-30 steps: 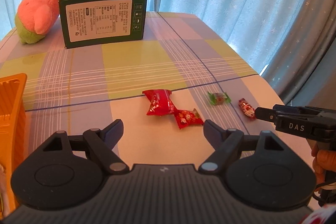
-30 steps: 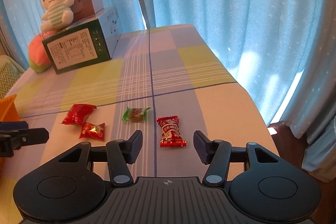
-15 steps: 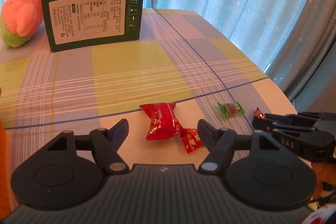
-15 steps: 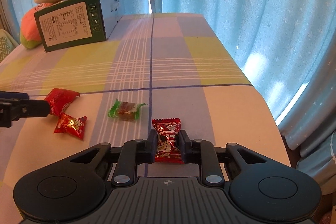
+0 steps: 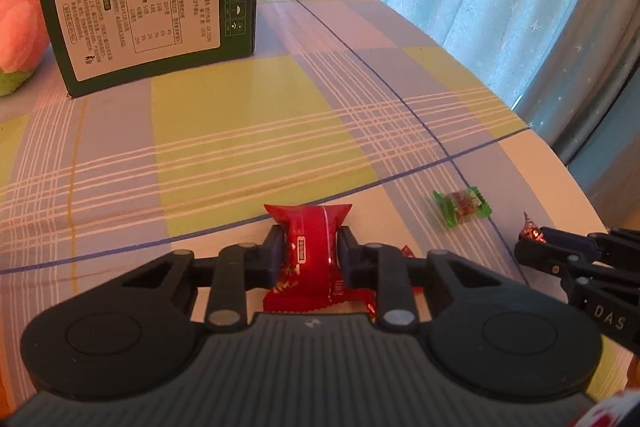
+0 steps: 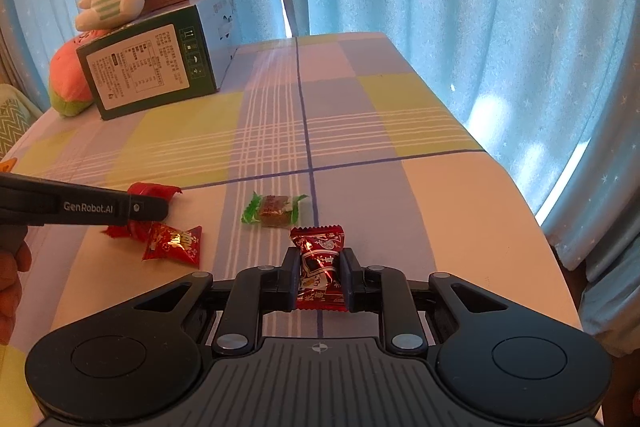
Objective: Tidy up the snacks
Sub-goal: 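Grasp the red candy packet with the left gripper while the right holds its candy, then carry both held red candies over the orange tray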
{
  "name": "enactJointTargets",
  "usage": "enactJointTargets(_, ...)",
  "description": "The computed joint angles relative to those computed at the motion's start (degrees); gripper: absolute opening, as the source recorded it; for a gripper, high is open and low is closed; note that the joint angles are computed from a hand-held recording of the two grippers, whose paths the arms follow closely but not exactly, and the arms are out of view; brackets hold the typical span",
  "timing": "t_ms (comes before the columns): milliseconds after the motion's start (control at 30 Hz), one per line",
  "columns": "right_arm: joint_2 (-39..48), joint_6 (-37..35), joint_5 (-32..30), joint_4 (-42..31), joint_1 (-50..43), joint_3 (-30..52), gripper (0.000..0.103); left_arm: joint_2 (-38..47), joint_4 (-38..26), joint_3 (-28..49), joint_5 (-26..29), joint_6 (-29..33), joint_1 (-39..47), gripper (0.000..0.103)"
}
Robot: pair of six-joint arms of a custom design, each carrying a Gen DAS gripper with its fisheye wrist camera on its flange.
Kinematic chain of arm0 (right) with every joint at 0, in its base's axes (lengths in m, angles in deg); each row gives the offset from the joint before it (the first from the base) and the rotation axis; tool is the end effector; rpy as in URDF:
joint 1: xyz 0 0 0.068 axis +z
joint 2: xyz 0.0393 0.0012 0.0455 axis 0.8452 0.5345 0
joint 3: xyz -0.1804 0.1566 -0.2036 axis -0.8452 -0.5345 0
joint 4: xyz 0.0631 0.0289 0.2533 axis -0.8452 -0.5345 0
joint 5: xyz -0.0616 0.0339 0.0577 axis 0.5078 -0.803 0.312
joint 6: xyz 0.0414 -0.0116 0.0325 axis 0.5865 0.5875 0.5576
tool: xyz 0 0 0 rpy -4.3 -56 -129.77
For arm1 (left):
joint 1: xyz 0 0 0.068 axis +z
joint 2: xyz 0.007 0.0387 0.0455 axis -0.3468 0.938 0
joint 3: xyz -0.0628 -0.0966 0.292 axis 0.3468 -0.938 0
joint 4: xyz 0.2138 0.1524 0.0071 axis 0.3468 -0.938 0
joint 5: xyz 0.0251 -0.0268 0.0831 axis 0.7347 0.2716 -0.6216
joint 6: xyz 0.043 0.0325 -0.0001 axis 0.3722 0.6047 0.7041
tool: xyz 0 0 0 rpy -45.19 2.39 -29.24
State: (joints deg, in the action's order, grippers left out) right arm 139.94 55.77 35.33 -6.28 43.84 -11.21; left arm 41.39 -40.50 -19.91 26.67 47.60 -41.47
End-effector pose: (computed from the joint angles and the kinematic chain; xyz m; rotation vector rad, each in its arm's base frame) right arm 0.2440 -0.0485 0.1086 -0.0503 2.3803 0.2073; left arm 0.3185 -0.1239 0.0906 0.2426 2.4525 -0.2548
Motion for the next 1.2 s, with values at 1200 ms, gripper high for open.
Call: enactJointTargets(1200, -72.65, 20.41, 11.14, -69.33, 23.86, 4.47, 0.021, -77.26, -57.30, -18.00, -24.29, -28.07, -29.95, 0.022)
